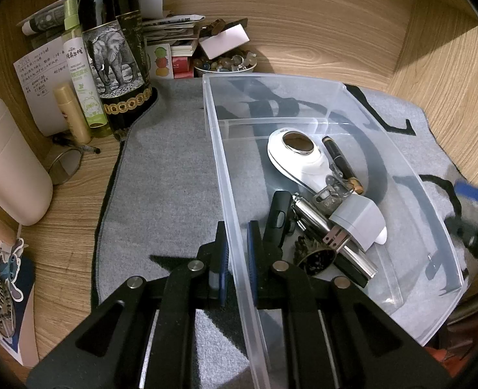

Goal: Organize rigid objects
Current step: 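Grasp the small black USB adapter with the right tool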

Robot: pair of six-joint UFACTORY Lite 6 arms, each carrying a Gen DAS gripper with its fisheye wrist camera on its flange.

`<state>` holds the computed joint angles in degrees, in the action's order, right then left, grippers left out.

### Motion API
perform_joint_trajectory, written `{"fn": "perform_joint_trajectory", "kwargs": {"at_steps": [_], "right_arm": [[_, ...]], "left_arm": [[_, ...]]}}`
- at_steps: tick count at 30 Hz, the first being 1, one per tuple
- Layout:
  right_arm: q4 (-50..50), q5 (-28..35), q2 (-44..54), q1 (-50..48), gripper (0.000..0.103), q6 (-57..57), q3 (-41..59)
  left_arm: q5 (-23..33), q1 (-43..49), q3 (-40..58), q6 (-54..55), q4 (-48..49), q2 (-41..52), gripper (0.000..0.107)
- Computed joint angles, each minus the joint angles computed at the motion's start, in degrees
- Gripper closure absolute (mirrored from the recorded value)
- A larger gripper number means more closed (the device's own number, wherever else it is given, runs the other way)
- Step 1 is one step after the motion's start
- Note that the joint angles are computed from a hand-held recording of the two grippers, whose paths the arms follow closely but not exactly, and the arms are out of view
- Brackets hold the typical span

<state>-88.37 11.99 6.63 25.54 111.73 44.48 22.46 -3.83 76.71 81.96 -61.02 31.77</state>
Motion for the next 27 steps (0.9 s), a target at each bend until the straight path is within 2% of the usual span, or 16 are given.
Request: {"fn": "perform_joint_trajectory", "kwargs": {"at_steps": [3, 5, 10, 13, 14, 15, 16, 27], "right_arm": [[-4.15, -1.98, -0.42, 0.8, 0.016, 7.87, -2.82], [-8.24, -0.61, -1.11, 3.04, 0.016, 14.52, -4.88], [-8.16, 3.27, 0.73, 7.67, 0.019, 17.23, -6.28], [-8.33, 6.62, 1.61, 9.73, 0.036, 17.62, -6.72], [-9.63, 6.46, 1.1, 9.83, 0.043, 18.54, -7.14], [-10.22, 5.93, 0.44, 9.66, 0.057, 18.75, -7.48], [-9.37, 5.29, -0.01, 9.34, 0.061, 17.06, -7.5], [-4.45, 6.5, -1.26, 8.18, 0.061, 8.77, -4.41]], "left_arm": [[-0.31, -0.29, -0.14, -0.1, -0.07, 0.0, 0.097], [-0.14, -0.1, -0.07, 0.05, 0.01, 0.0, 0.097], [-0.01, 0.0, -0.03, 0.12, -0.01, 0.01, 0.097], [-0.11, -0.1, 0.0, -0.01, 0.09, 0.02, 0.097], [-0.03, -0.05, 0.02, -0.01, 0.09, 0.01, 0.097], [0.0, -0.03, 0.03, 0.03, 0.02, 0.02, 0.097], [0.01, -0.04, 0.02, 0.11, -0.1, 0.04, 0.097], [0.27, -0.21, 0.11, -0.17, -0.32, 0.01, 0.097]]}}
